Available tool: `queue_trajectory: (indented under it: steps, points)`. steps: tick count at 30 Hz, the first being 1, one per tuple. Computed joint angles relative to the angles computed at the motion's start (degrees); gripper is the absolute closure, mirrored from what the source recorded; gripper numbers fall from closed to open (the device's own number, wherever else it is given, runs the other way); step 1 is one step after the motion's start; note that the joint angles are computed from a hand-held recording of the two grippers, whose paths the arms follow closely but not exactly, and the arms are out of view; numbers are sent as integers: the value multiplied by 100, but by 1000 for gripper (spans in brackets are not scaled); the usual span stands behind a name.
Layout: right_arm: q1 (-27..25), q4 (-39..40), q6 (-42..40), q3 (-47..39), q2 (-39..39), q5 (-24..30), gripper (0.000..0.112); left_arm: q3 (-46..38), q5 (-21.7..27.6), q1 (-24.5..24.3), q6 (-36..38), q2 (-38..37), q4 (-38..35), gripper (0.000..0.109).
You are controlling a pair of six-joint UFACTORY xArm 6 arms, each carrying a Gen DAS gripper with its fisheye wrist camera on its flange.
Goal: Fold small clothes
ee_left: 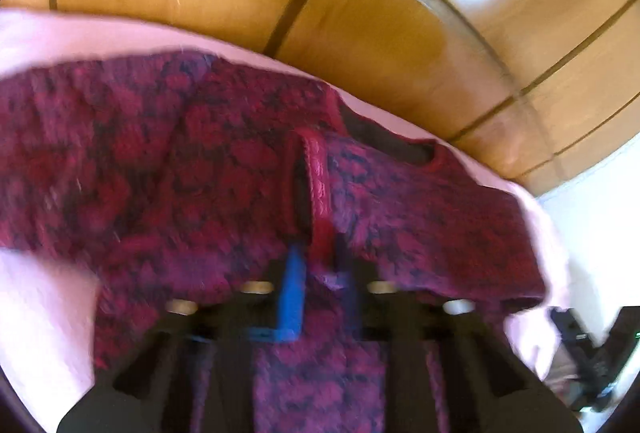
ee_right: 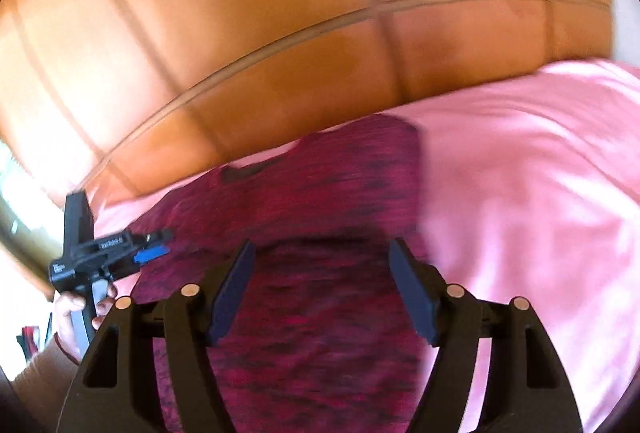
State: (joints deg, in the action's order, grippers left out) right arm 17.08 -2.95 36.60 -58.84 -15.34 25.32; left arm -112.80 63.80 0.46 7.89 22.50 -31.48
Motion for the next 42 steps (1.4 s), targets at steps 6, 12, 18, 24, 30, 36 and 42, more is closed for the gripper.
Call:
queue_trajectory:
  steps: [6, 12, 18, 24, 30, 36, 42]
  points:
    - [-434, 520, -266, 44, -19, -85, 64, 570, -790, 197, 261, -583, -129, 99]
    - [-214, 403, -527, -857, 998, 409, 65, 901, -1139, 242, 166, -652, 667, 99]
    - [12, -1469, 692, -1362, 1696, 836, 64, 1407, -1430, 122, 149, -651, 1124, 98]
    - [203, -2355, 1091, -1571, 1774, 1343, 62, 2228, -1680, 485, 449, -1340, 199, 78]
    - [650, -2927, 1428, -1337, 1243, 1391, 44, 3077, -2091, 1119, 457, -2068, 19, 51]
    - [1260, -2400, 971, -1034, 1176, 1216, 38, 3161, -1954, 2177, 204, -2067, -459, 51]
    - [1732, -3066, 1195, -1226, 1501, 1716, 11, 2285, -1476, 3216, -46, -1343, -1024, 61]
